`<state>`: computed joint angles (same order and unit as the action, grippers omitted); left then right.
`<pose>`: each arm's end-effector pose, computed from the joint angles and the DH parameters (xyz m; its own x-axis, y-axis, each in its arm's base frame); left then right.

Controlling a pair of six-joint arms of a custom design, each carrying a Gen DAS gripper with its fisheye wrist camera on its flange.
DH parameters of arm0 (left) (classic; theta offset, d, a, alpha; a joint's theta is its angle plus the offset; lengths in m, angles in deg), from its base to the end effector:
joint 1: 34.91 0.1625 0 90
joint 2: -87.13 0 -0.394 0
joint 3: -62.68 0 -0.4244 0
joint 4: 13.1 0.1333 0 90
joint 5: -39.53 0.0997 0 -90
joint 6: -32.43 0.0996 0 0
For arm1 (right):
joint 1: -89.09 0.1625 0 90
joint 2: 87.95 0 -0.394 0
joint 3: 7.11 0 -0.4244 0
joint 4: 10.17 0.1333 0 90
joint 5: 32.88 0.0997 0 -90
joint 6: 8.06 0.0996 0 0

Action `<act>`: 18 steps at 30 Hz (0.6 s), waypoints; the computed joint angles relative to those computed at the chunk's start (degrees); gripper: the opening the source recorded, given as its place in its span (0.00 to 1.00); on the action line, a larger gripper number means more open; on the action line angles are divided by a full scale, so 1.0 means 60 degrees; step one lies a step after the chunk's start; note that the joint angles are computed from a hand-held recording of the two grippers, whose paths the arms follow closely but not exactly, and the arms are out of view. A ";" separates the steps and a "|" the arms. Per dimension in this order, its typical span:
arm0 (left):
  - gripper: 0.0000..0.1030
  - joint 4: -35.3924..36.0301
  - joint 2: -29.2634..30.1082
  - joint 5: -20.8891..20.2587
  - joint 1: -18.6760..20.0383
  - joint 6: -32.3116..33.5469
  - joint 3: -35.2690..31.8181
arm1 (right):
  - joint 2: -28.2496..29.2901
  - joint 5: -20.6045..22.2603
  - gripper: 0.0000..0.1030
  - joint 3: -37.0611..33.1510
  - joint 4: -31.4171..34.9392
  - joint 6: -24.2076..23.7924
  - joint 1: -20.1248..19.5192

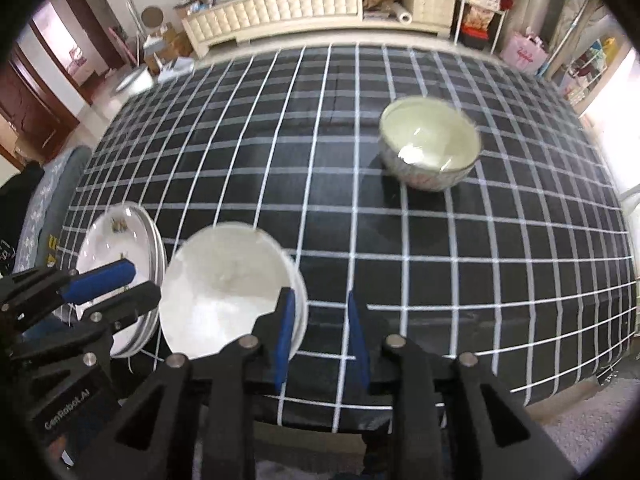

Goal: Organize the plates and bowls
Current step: 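Lift the second white bowl and lower it into the first white bowl, then open both grippers and move them to the floral-patterned bowl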

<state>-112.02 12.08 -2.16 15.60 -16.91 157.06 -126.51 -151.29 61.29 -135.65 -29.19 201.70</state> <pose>-0.2138 -0.5860 0.3195 -0.7530 -0.2324 -0.6156 0.0833 0.8944 -0.4394 0.3807 -0.6908 0.1195 -0.6362 -0.6063 0.4771 -0.6561 0.7506 0.0790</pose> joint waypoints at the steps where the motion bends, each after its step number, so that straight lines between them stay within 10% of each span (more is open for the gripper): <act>1: 0.26 0.0030 -0.0005 0.0065 -0.0038 -0.0030 -0.0039 | -0.0050 0.0023 0.34 -0.0016 -0.0096 -0.0054 0.0005; 18: 0.40 -0.0518 0.1017 0.0979 -0.0470 0.1045 -0.1491 | -0.0101 0.0500 0.54 -0.1054 -0.0673 -0.0603 -0.0168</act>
